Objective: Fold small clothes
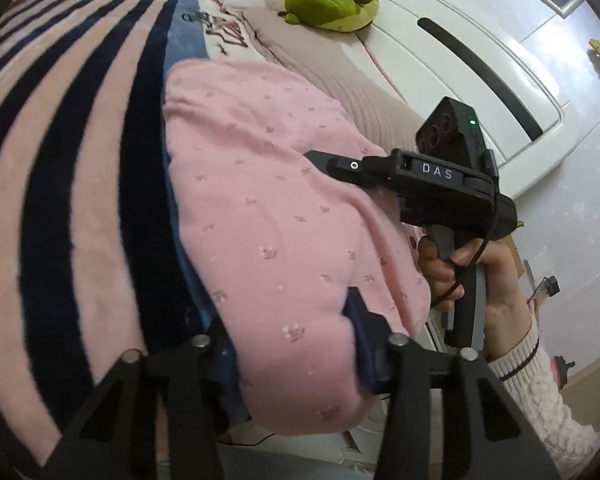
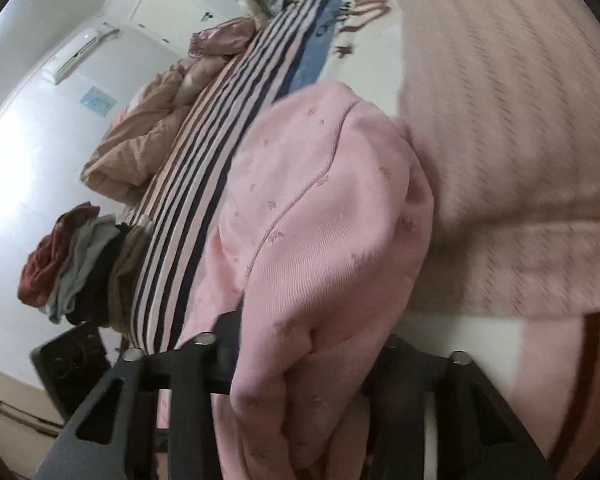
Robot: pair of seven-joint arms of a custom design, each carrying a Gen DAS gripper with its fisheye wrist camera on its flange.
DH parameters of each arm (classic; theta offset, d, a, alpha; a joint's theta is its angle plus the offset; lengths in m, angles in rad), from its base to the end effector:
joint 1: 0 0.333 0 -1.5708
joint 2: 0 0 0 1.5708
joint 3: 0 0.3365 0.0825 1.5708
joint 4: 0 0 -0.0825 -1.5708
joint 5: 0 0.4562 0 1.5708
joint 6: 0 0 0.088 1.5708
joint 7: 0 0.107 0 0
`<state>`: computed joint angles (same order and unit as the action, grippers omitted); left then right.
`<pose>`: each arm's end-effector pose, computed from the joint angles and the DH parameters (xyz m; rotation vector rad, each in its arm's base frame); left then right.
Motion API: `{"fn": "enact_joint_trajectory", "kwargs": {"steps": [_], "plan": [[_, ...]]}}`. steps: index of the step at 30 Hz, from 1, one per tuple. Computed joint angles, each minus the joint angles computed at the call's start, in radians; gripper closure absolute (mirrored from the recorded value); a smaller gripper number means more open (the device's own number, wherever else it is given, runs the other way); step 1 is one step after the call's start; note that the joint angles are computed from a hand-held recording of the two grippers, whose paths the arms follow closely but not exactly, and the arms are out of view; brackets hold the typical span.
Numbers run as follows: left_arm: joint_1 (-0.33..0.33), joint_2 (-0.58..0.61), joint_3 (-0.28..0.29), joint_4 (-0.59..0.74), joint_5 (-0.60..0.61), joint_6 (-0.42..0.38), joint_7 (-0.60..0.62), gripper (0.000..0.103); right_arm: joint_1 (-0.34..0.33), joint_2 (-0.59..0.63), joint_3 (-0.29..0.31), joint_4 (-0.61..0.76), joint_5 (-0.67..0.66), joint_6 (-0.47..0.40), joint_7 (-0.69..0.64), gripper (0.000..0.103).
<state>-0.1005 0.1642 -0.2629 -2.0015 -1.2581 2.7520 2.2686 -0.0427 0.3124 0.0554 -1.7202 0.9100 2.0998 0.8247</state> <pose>0.6481 -0.1993 0.4024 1.9589 -1.9101 1.3723 0.7299 0.0438 0.4151 -1.8927 1.4003 0.3427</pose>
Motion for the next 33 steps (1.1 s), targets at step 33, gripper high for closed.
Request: {"fn": "enact_joint_trajectory", "kwargs": {"steps": [33], "plan": [[0.428,-0.846,0.157,-0.332,1.281,0.003,-0.910,0.068,0.442,0.031,0.205,0.477,0.180,0.289,-0.052,0.083]]}}
